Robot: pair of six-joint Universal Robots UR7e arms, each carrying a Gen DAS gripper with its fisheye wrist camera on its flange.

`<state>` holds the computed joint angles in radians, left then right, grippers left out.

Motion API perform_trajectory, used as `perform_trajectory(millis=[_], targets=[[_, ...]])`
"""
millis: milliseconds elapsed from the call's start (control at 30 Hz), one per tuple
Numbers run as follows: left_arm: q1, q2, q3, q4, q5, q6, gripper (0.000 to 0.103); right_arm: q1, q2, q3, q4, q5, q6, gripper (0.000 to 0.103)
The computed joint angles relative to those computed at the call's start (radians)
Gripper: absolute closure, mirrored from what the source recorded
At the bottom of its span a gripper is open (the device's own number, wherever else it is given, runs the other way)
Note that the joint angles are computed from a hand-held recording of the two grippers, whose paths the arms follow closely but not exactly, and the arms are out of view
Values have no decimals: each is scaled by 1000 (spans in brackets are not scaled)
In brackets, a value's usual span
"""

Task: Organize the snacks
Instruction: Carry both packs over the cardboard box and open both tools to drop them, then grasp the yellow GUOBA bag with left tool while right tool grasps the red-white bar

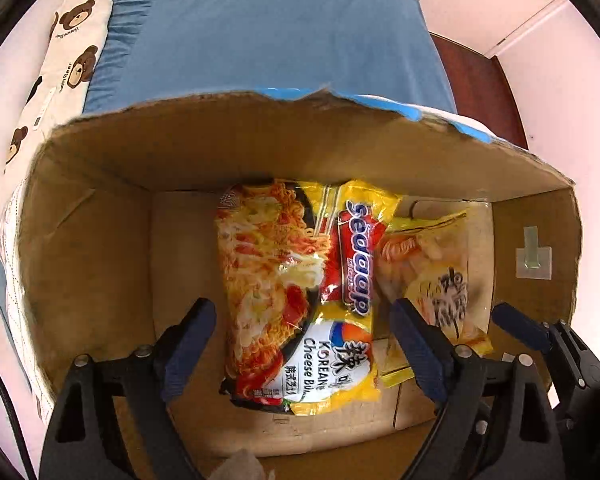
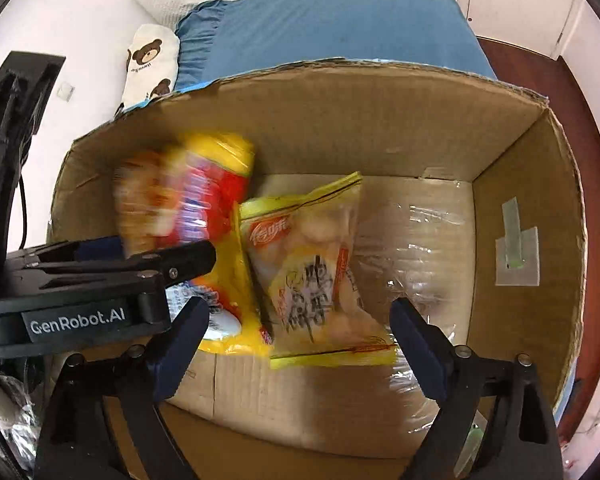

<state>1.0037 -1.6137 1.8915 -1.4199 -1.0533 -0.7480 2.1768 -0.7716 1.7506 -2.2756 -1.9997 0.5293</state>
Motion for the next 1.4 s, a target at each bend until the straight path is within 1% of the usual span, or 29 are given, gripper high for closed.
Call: perform_trajectory(millis=[100, 133, 233, 333, 400, 433, 533, 567, 633, 667, 733, 833, 900, 933, 1000, 1033, 1100, 1233, 1300, 1400], targets=[[-10, -12, 4, -10, -9, -13, 14, 14, -11, 1, 22, -29, 16, 9], [-18, -25, 8, -9, -8, -22, 14, 23, -20, 5, 36, -37, 37, 9], [-69, -69, 26, 14, 7, -59, 14, 36, -38, 25, 35, -50, 65, 9], [-130, -124, 45, 59, 24, -107, 14, 67, -61, 43, 46, -75, 88, 9], [-175, -167, 57, 96, 39, -142, 14, 83, -56, 36, 43, -77, 92, 9], [-201, -186, 62, 119, 43, -164, 14, 107, -89, 56, 60, -86, 112, 9], [-272, -248, 72, 182, 64, -234, 14, 141, -121, 77, 53, -90, 134, 9], [-308, -270, 74, 214, 75, -269, 14, 156, -134, 87, 48, -98, 143, 9], [-369, -301, 75, 275, 101, -326, 14, 176, -132, 87, 41, -126, 151, 9], [-409, -318, 74, 313, 114, -364, 14, 192, -142, 94, 35, -143, 157, 9], [-462, -343, 72, 369, 134, -410, 14, 224, -156, 99, 43, -183, 170, 9], [-518, -374, 67, 424, 167, -453, 14, 272, -181, 110, 47, -244, 187, 9], [-575, -394, 65, 479, 176, -502, 14, 303, -197, 116, 51, -268, 199, 9], [-587, -397, 66, 486, 179, -513, 14, 312, -201, 118, 53, -276, 204, 9], [-646, -419, 65, 532, 178, -567, 14, 339, -214, 123, 62, -297, 219, 9], [-653, -424, 73, 533, 182, -573, 14, 356, -223, 127, 66, -310, 228, 9], [-701, -438, 70, 581, 175, -622, 14, 380, -232, 132, 80, -335, 248, 9], [-797, -467, 59, 662, 146, -717, 14, 427, -261, 143, 88, -364, 287, 9], [-845, -481, 54, 700, 118, -765, 14, 446, -275, 149, 88, -362, 307, 9], [-916, -505, 47, 762, 65, -838, 14, 468, -298, 162, 93, -336, 338, 9]])
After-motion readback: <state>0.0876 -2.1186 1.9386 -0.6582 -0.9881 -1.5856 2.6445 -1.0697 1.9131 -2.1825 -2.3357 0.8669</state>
